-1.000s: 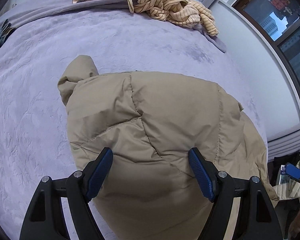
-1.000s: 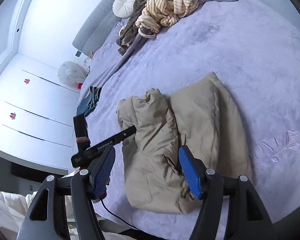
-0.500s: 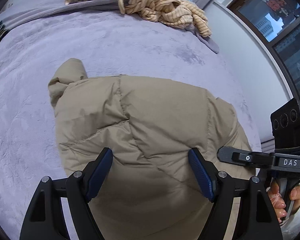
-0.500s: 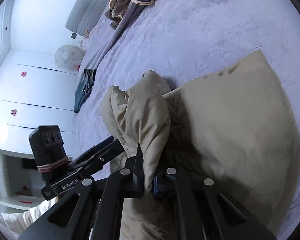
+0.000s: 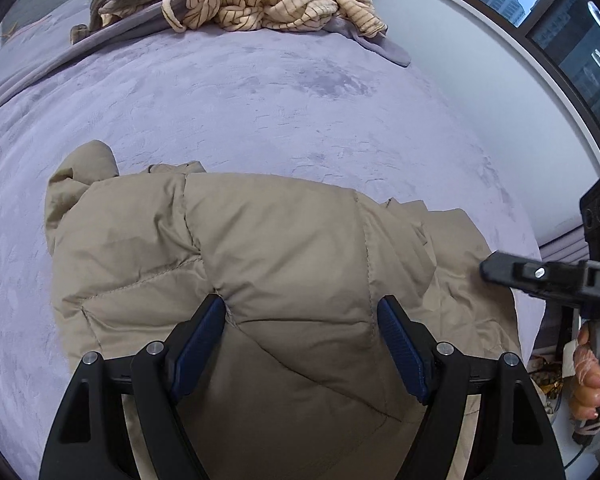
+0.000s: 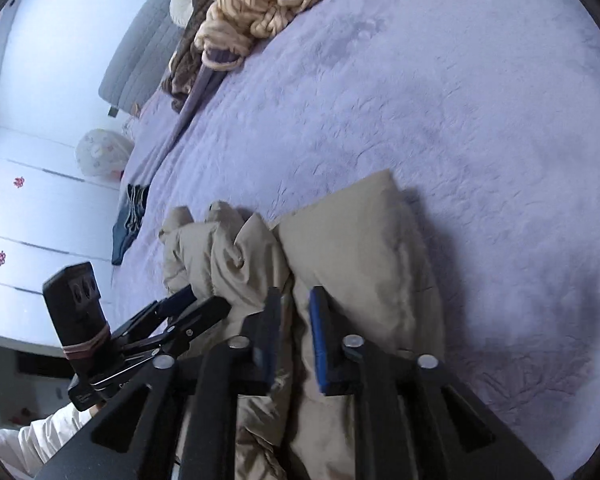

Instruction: Fold large clothes

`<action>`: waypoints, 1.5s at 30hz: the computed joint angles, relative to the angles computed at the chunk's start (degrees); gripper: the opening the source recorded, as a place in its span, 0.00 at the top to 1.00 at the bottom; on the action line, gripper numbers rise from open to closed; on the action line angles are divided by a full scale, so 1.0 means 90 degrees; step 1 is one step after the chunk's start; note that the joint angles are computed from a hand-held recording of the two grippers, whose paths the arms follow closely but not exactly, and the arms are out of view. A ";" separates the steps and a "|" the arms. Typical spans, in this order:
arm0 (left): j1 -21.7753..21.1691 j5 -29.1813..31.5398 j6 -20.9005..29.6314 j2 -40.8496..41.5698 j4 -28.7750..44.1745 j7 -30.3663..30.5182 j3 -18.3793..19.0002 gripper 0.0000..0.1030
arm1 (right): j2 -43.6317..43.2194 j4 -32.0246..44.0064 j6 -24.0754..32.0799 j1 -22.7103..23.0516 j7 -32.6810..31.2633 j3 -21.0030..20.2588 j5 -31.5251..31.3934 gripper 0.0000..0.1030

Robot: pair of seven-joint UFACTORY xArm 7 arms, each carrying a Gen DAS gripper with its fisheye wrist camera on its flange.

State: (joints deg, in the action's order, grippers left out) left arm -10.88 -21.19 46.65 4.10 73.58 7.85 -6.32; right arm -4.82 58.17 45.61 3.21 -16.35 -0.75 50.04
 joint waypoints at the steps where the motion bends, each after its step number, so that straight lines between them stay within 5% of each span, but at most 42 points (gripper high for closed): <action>1: -0.0003 0.0015 -0.0008 -0.0009 -0.0006 -0.0030 0.0000 0.24 | -0.0126 -0.0112 -0.0177 -0.0051 0.0138 -0.0020 -0.0110 0.44; 4: -0.0036 0.0152 -0.0050 -0.0050 -0.0045 -0.0213 -0.0006 0.24 | -0.0022 -0.0076 -0.0021 -0.0182 0.0491 -0.0136 -0.0656 0.42; 6: -0.0054 0.0231 -0.0073 -0.0048 -0.0044 -0.0335 -0.0006 0.24 | 0.0280 0.0109 0.0452 -0.0358 0.0292 -0.0101 -0.0351 0.89; 13: -0.0195 0.0908 -0.0039 0.0236 0.0267 -0.1147 -0.0036 0.22 | 0.1548 0.0967 0.0158 -0.0328 0.0683 0.0199 -0.1221 0.90; 14: -0.0204 0.0929 0.0020 0.0297 0.0344 -0.1153 -0.0051 0.16 | 0.1669 0.1065 0.0223 -0.0386 0.0743 0.0238 -0.1223 0.90; 21: -0.0278 0.1287 -0.0055 0.0175 0.0179 -0.1323 -0.0067 0.15 | 0.0639 0.0638 0.0381 -0.0463 0.0656 0.0253 -0.1823 0.87; 28: -0.0307 0.1467 -0.0032 0.0137 0.0170 -0.1528 -0.0063 0.15 | -0.0631 0.0109 0.1645 -0.0131 -0.0938 -0.0159 -0.0645 0.87; 37: -0.0226 0.1469 0.0366 -0.0440 -0.0062 -0.1894 0.0014 0.15 | -0.0817 -0.0429 0.2017 0.0124 -0.0778 -0.0082 -0.1494 0.85; 38: -0.0184 0.1402 0.0422 -0.0653 -0.0217 -0.1891 0.0048 0.13 | -0.0821 -0.0425 0.2032 0.0128 -0.0763 -0.0093 -0.1506 0.81; 39: -0.0148 0.1369 0.0432 -0.0832 -0.0366 -0.1891 0.0075 0.01 | -0.0843 -0.0430 0.2054 0.0125 -0.0750 -0.0111 -0.1503 0.75; 42: -0.0026 0.1075 0.0280 -0.1594 -0.1067 -0.1785 0.0235 0.00 | -0.0975 -0.0502 0.2168 0.0118 -0.0903 -0.0226 -0.1280 0.50; 45: 0.0075 0.0597 0.0520 -0.2127 -0.1593 -0.1596 0.0470 0.00 | -0.1174 -0.0629 0.2288 0.0134 -0.1109 -0.0325 -0.0926 0.43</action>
